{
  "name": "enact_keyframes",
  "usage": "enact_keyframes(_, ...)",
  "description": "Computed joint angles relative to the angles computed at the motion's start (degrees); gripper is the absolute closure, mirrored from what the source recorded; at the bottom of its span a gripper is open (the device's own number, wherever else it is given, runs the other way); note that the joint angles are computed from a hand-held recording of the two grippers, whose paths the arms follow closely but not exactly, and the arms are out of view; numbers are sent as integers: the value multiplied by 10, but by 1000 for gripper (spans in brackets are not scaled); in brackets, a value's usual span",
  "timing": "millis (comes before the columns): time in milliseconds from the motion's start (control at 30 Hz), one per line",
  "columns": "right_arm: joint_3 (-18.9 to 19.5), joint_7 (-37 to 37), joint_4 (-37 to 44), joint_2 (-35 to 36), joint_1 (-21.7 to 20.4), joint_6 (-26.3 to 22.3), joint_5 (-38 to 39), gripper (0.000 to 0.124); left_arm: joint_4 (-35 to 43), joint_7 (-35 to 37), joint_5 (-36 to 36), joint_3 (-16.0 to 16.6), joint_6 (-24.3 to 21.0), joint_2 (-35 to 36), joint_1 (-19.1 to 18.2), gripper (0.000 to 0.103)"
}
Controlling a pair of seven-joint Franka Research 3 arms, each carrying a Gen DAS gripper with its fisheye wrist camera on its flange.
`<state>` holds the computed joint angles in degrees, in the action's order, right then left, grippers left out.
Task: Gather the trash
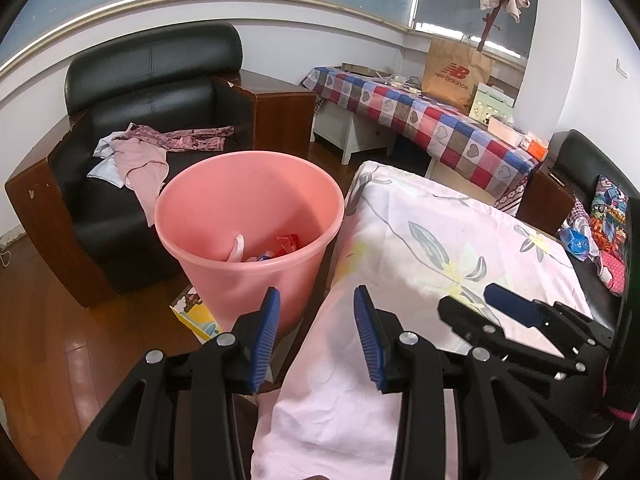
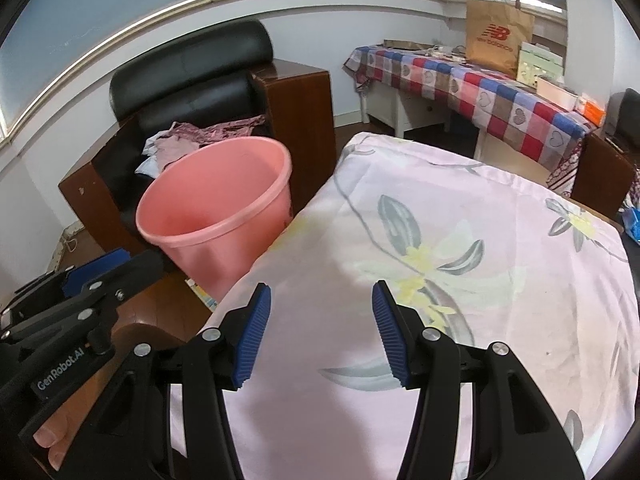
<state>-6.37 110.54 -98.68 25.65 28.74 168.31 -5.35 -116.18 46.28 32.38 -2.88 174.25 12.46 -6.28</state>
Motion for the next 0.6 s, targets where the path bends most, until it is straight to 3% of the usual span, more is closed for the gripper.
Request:
enact_keyframes(200, -47, 61, -18, -13, 33, 2, -41, 70, -2, 37, -30, -19, -2, 1, 13, 65)
enact_keyframes(600, -72, 167, -82, -57, 26, -1, -131, 70, 15, 132, -102, -55, -20, 22, 7, 65)
